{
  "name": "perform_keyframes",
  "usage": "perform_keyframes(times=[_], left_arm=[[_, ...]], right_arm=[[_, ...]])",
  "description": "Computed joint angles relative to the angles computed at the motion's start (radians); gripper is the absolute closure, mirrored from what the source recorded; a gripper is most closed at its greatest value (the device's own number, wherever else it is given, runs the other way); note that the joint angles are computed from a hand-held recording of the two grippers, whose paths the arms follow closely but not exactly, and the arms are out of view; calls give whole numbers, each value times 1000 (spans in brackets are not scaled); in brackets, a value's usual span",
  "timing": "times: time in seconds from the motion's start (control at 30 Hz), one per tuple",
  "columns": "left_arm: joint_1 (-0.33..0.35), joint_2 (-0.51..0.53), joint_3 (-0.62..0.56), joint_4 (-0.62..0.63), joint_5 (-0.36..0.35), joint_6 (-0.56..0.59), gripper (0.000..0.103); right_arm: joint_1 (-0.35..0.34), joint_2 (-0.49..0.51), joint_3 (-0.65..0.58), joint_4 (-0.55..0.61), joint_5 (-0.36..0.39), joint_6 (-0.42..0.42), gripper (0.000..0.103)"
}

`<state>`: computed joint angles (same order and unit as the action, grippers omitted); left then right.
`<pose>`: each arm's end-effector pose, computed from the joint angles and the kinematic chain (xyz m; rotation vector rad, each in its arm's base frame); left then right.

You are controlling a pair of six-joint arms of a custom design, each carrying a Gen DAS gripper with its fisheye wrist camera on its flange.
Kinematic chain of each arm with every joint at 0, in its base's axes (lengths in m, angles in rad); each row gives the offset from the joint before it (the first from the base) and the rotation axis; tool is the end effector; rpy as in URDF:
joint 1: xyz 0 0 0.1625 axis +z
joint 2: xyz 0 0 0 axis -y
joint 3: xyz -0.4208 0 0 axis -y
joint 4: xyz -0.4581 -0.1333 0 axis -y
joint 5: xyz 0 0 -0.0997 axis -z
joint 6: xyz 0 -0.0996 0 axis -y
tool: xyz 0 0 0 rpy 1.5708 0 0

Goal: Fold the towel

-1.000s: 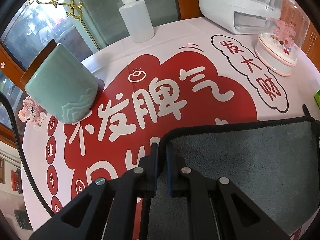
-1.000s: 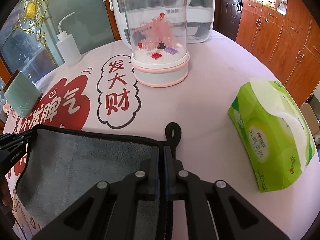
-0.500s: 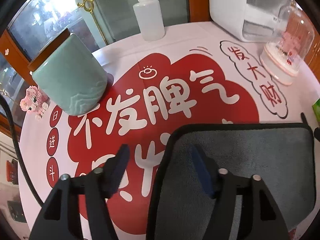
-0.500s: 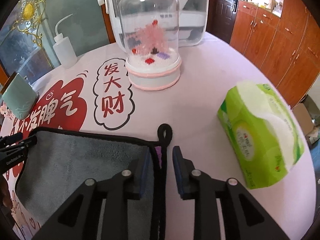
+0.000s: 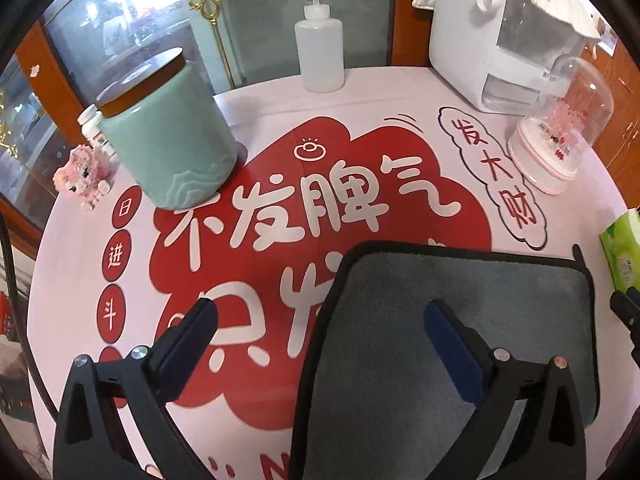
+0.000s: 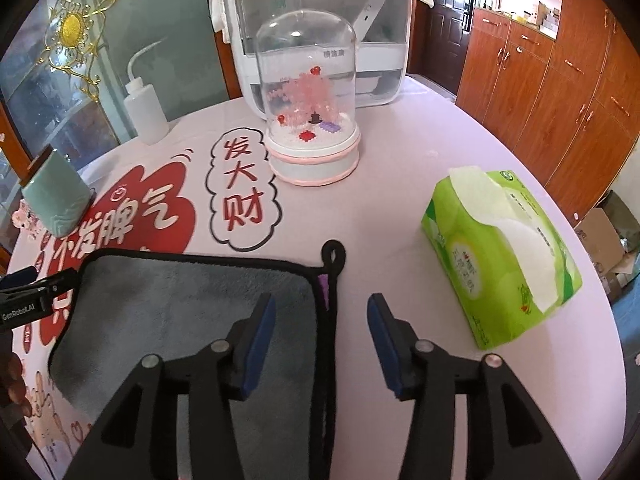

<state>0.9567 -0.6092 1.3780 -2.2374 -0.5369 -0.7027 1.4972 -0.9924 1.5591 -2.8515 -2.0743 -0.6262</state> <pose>-0.2638 -0.7541 0.0239 -0.0332 2.1792 -0.6697 0.0299 -0.7533 0.2683 0.4273 -2.3394 0.6207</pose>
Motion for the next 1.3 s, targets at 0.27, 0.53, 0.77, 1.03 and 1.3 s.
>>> perform_keyframes(times=[0.27, 0.53, 0.77, 1.03, 1.3], left_arm=[[-57, -76, 94, 10, -19, -54, 1], [-127, -162, 186, 121, -18, -229, 1], [-218, -236, 280, 223, -46, -384, 1], [-328, -324, 393, 286, -72, -567, 1], [-444, -371, 438, 471, -64, -798, 1]], right_arm=[[14, -78, 90, -12, 69, 4, 14], [34, -164, 183, 0, 104, -9, 4], [56, -282, 296, 40, 127, -24, 4], [62, -429, 410, 96, 165, -46, 3], [67, -582, 500, 169, 213, -88, 4]])
